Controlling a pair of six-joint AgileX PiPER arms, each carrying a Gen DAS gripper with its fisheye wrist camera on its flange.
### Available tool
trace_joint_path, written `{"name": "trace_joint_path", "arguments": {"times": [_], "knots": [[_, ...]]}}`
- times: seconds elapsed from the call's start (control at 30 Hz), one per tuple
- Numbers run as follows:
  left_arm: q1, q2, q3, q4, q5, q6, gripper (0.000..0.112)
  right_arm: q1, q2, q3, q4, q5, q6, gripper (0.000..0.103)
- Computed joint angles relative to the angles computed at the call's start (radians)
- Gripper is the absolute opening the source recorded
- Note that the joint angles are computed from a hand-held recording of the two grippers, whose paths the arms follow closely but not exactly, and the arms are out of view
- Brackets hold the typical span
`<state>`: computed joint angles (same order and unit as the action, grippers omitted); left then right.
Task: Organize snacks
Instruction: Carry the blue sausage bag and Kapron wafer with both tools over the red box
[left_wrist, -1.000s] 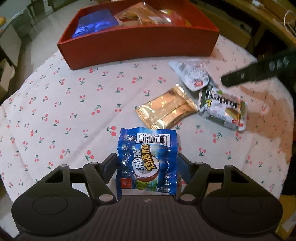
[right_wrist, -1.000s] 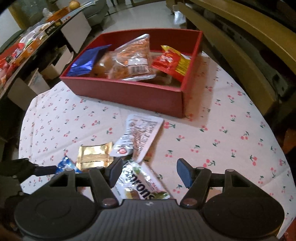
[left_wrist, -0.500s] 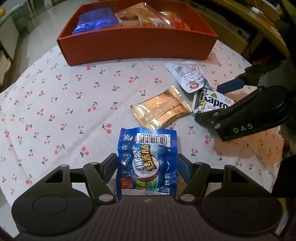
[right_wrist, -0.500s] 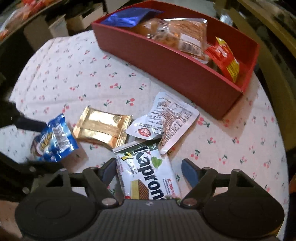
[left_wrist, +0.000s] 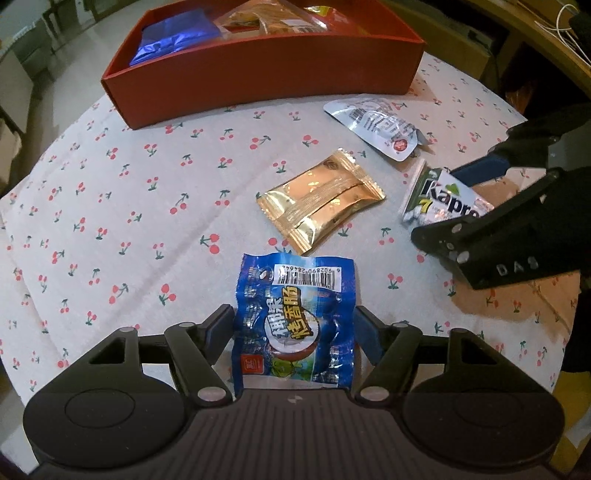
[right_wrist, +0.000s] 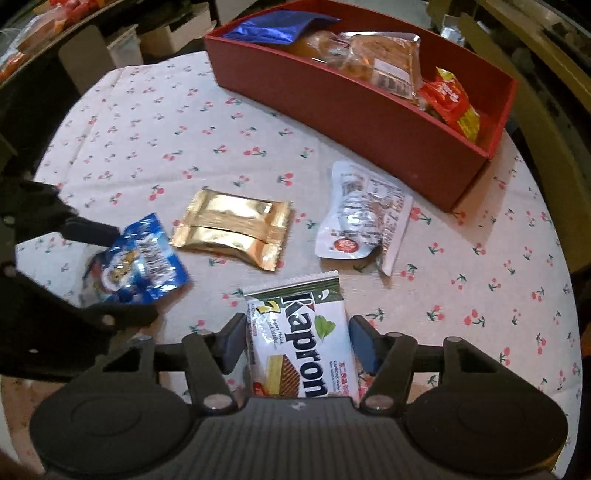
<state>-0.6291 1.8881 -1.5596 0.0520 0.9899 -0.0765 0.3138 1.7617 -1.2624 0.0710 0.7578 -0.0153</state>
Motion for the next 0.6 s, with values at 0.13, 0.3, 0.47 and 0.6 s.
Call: {"name": "trace_joint_path", "arguments": {"times": [0.13, 0.3, 0.47, 0.6], "knots": [[0.007, 0.008, -0.003, 0.007, 0.000, -0.006, 0.088, -0.001, 0.014, -0.007, -0.015, -0.002, 0.018, 0.077], [0.010, 0.003, -0.014, -0.012, 0.011, -0.004, 0.075, 0.001, -0.002, 0.005, -0.030, -0.016, 0.053, 0.057], [-0.019, -0.010, -0.004, 0.043, 0.012, -0.060, 0.074, 0.014, -0.041, 0.048, -0.061, -0.039, 0.112, 0.057], [-0.015, -0.032, 0.003, 0.032, -0.008, -0.074, 0.074, 0.021, -0.094, 0.093, -0.048, -0.078, 0.129, 0.057]]}}
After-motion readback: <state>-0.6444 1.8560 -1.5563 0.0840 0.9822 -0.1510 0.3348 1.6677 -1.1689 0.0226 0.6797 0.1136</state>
